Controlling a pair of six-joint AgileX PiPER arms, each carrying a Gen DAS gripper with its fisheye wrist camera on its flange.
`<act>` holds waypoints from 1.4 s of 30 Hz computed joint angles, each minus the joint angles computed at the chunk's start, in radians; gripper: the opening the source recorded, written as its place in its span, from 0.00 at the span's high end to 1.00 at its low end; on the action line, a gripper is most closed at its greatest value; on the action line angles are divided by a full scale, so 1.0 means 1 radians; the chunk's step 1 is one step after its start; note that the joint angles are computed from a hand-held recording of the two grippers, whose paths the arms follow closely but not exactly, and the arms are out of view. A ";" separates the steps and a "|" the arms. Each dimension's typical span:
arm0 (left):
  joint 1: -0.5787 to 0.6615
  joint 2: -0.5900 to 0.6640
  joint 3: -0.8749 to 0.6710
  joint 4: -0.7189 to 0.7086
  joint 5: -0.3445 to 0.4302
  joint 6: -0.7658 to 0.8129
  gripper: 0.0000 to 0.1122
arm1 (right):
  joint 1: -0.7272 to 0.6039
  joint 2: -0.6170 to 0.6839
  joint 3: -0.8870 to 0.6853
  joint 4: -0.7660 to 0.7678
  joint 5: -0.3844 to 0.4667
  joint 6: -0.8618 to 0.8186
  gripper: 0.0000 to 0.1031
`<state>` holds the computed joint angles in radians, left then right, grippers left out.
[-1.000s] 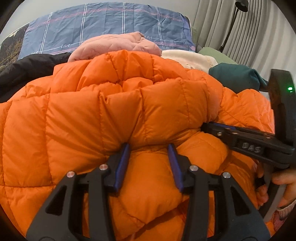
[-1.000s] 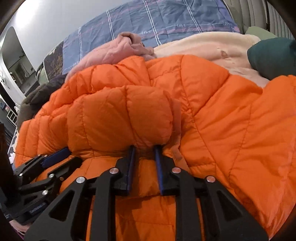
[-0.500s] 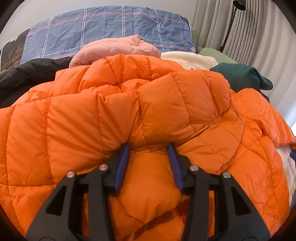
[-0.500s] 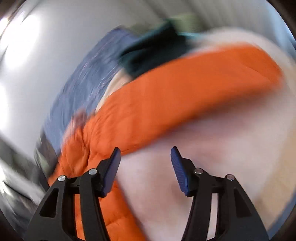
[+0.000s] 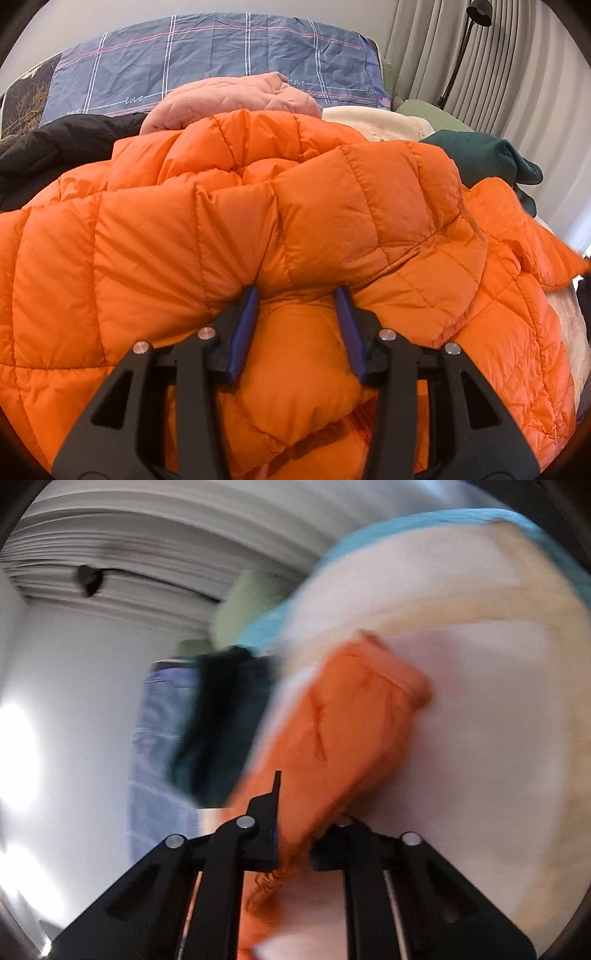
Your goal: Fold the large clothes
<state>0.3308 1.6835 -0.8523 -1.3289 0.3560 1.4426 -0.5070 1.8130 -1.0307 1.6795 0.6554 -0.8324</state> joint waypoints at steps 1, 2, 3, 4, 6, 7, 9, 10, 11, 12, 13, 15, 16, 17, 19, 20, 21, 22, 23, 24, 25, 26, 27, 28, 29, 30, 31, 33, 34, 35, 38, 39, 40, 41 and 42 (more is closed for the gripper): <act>0.001 0.000 0.000 -0.002 0.002 0.000 0.60 | 0.021 -0.015 -0.014 0.010 -0.011 -0.026 0.91; 0.003 0.001 0.000 -0.004 0.006 0.002 0.60 | 0.082 -0.048 -0.041 0.029 -0.034 -0.078 0.91; 0.002 0.000 0.001 -0.006 0.004 0.004 0.60 | 0.130 -0.064 -0.069 0.029 -0.041 -0.102 0.91; 0.001 0.000 0.002 -0.007 0.004 0.004 0.60 | 0.183 -0.072 -0.111 0.010 -0.038 -0.107 0.92; 0.001 0.000 0.002 -0.009 0.004 0.006 0.60 | 0.316 -0.067 -0.215 -0.029 -0.024 -0.111 0.91; 0.002 0.000 0.003 -0.012 0.004 0.009 0.60 | 0.401 -0.054 -0.279 -0.044 -0.011 -0.126 0.91; 0.002 -0.002 0.005 -0.018 0.004 0.012 0.60 | 0.513 -0.016 -0.371 -0.065 0.018 -0.151 0.92; 0.005 -0.004 0.007 -0.024 0.007 0.016 0.60 | 0.568 0.011 -0.420 -0.083 0.041 -0.161 0.91; 0.010 -0.009 0.012 -0.036 0.010 0.023 0.60 | 0.641 0.057 -0.489 -0.125 0.074 -0.166 0.92; 0.022 -0.019 0.021 -0.051 0.023 0.029 0.60 | 0.686 0.088 -0.530 -0.160 0.082 -0.160 0.92; 0.053 -0.032 0.029 -0.047 0.063 0.015 0.60 | 0.745 0.128 -0.577 -0.223 0.082 -0.132 0.92; 0.123 -0.053 0.026 0.017 0.161 -0.057 0.60 | 0.824 0.198 -0.639 -0.335 0.097 -0.053 0.92; 0.163 -0.061 0.019 0.044 0.216 -0.084 0.59 | 0.844 0.221 -0.652 -0.356 0.108 -0.039 0.91; 0.210 -0.072 0.014 0.062 0.273 -0.101 0.57 | 0.876 0.243 -0.650 -0.376 0.112 -0.041 0.91; 0.316 -0.110 0.010 0.067 0.372 -0.102 0.49 | 0.901 0.262 -0.655 -0.422 0.109 -0.046 0.91; 0.351 -0.123 0.006 0.067 0.404 -0.098 0.48 | 0.928 0.255 -0.627 -0.438 0.086 -0.068 0.91; 0.407 -0.138 -0.005 0.065 0.464 -0.095 0.47 | 0.945 0.248 -0.613 -0.455 0.074 -0.074 0.89; 0.445 -0.149 -0.016 0.061 0.509 -0.098 0.44 | 0.943 0.250 -0.611 -0.470 0.078 -0.085 0.89; 0.492 -0.159 -0.033 0.055 0.568 -0.103 0.42 | 0.961 0.244 -0.591 -0.483 0.060 -0.099 0.88; 0.516 -0.166 -0.044 0.054 0.599 -0.107 0.39 | 0.986 0.247 -0.576 -0.487 0.038 -0.109 0.87; 0.538 -0.176 -0.055 0.054 0.628 -0.113 0.37 | 0.995 0.253 -0.592 -0.517 0.045 -0.087 0.82; 0.552 -0.184 -0.064 0.056 0.653 -0.118 0.37 | 1.001 0.266 -0.616 -0.553 0.060 -0.060 0.78; 0.558 -0.190 -0.071 0.060 0.672 -0.122 0.34 | 0.996 0.300 -0.666 -0.583 0.081 -0.037 0.66; 0.560 -0.193 -0.077 0.065 0.687 -0.128 0.32 | 1.005 0.306 -0.675 -0.612 0.094 -0.020 0.58; 0.558 -0.194 -0.080 0.072 0.701 -0.133 0.30 | 1.016 0.310 -0.678 -0.635 0.101 -0.015 0.58; 0.555 -0.184 -0.090 0.080 0.711 -0.140 0.27 | 1.026 0.311 -0.674 -0.654 0.104 -0.016 0.58; 0.545 -0.174 -0.099 0.094 0.722 -0.153 0.23 | 1.036 0.307 -0.657 -0.664 0.100 -0.025 0.58; 0.508 -0.126 -0.134 0.134 0.733 -0.197 0.23 | 1.040 0.307 -0.662 -0.691 0.107 -0.013 0.58; 0.492 -0.106 -0.138 0.151 0.724 -0.211 0.23 | 1.044 0.299 -0.642 -0.694 0.099 -0.017 0.58; 0.457 -0.080 -0.147 0.175 0.699 -0.247 0.23 | 1.042 0.302 -0.640 -0.698 0.101 -0.016 0.58; 0.387 -0.027 -0.157 0.217 0.596 -0.338 0.37 | 1.044 0.289 -0.609 -0.716 0.097 -0.015 0.58; 0.367 -0.010 -0.166 0.233 0.563 -0.368 0.72 | 1.045 0.277 -0.592 -0.725 0.090 -0.017 0.58; 0.352 0.015 -0.191 0.270 0.544 -0.426 0.95 | 1.046 0.254 -0.560 -0.737 0.075 -0.024 0.58; 0.349 0.028 -0.201 0.273 0.539 -0.456 0.95 | 1.042 0.238 -0.545 -0.743 0.071 -0.032 0.58; 0.374 0.028 -0.196 0.236 0.538 -0.453 0.95 | 1.034 0.218 -0.518 -0.732 0.066 -0.059 0.58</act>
